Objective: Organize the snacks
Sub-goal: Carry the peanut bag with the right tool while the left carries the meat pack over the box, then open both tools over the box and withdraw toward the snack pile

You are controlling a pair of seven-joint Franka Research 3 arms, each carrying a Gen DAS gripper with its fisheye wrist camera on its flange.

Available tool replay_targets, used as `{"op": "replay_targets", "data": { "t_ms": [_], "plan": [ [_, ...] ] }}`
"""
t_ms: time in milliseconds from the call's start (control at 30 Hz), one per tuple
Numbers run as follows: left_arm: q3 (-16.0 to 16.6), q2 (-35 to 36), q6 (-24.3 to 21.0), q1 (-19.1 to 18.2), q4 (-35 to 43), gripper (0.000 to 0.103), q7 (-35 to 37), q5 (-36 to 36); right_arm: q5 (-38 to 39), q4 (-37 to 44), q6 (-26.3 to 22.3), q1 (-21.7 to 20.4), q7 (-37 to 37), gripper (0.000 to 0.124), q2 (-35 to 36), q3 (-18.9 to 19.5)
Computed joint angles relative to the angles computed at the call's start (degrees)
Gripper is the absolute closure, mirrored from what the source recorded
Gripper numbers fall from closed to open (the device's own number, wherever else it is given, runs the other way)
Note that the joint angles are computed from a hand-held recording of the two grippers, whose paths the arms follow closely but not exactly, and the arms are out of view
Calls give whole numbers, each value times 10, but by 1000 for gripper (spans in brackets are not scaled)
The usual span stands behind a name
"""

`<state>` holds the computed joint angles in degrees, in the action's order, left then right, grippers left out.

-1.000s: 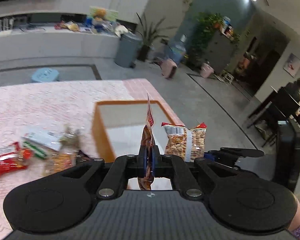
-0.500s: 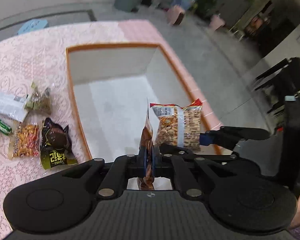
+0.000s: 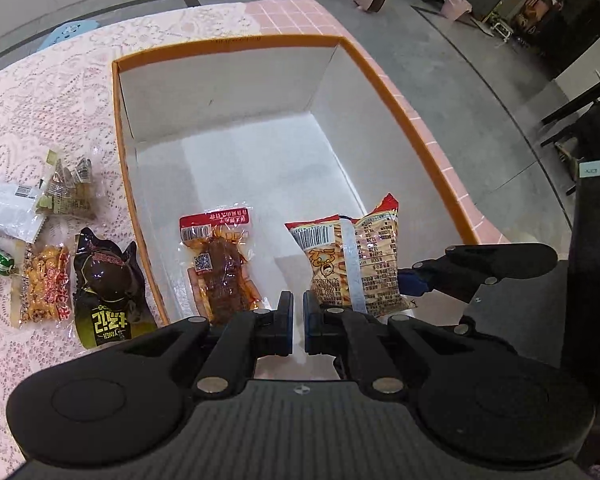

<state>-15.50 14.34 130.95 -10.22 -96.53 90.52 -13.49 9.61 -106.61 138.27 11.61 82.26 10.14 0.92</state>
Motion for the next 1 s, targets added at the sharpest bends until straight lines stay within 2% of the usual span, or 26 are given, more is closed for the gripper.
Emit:
{"op": "replay_targets", "data": {
  "t_ms": [233,300,400,500,633,800,1000],
  "plan": [
    [-1,-4,-3,-6,-5,97,-4,16,-13,32,-25,5,18,81,23,-2],
    [-2,-7,-1,-5,-6,84,2,13,-15,37,-28,6,21,77,27,-2],
    [1,-22,7,-5,-18,76,0,12,-27,35,-20,10,30,64,24,-4],
    [3,-45,23,-4,-37,68,5,4,-52,23,-3,16,45,59,13,-6],
    [8,-92,60,-2,-81,64,26,-16,-102,-9,34,28,88,52,-17,-9],
    [25,-149,113,-8,-137,58,39,-6,-161,-75,123,35,172,50,-71,-2],
    [53,-211,159,-13,-200,56,66,-21,-139,-143,225,34,202,50,-128,24]
  ]
}}
